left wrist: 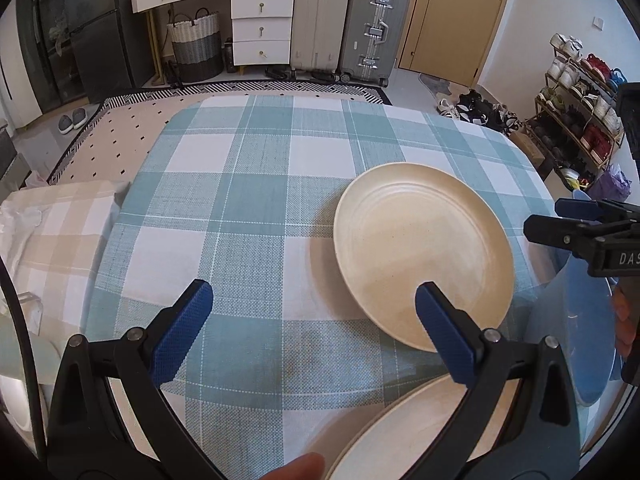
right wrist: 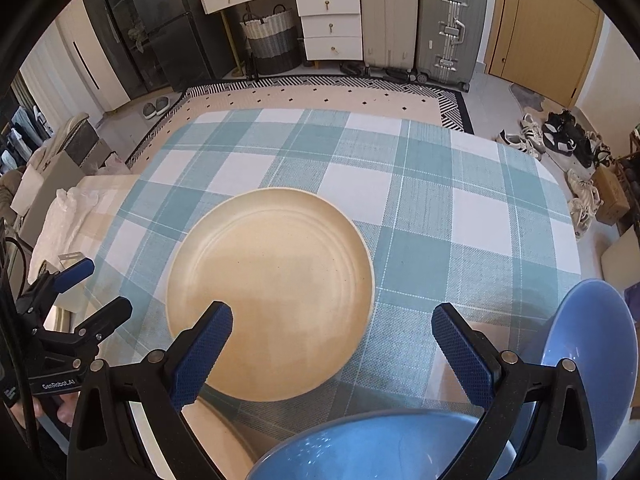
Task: Organize plates and bowls
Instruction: 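Move both tools forward to the rim of the remaining cream plate, then close the left tool on the plate rim while the right tool grips it too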
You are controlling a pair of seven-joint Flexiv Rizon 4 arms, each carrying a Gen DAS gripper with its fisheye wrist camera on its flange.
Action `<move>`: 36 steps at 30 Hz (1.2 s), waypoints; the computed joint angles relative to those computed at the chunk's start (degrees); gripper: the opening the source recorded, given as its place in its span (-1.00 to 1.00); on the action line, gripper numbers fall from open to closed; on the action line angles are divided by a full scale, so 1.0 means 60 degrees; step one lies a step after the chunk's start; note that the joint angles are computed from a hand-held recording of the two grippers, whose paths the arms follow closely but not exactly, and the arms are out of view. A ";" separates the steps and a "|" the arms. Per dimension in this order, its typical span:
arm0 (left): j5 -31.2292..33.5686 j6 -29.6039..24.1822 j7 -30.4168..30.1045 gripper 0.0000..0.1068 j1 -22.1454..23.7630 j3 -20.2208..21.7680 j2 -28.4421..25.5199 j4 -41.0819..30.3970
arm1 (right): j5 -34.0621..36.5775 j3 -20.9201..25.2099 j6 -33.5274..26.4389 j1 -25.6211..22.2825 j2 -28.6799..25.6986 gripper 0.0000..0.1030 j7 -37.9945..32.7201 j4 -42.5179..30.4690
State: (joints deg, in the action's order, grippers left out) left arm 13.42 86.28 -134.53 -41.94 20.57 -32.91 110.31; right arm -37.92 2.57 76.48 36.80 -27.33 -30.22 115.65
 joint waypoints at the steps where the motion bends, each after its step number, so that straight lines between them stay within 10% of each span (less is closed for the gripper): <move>1: -0.0039 -0.0009 0.0053 0.88 0.0097 -0.0104 -0.0055 -0.0047 | 0.0112 0.0118 -0.0044 -0.0104 -0.0085 0.98 -0.0175 -0.0089; 21: -0.0857 -0.0315 0.1040 0.87 0.0960 -0.1066 -0.0916 -0.0693 | 0.2488 0.1130 -0.1628 -0.0780 -0.1201 0.78 -0.2786 -0.1599; 36: -0.2019 -0.0021 0.2438 0.33 0.1919 -0.2348 -0.1091 -0.0449 | 0.3157 0.1244 -0.2146 -0.0874 -0.1598 0.26 -0.3633 -0.2155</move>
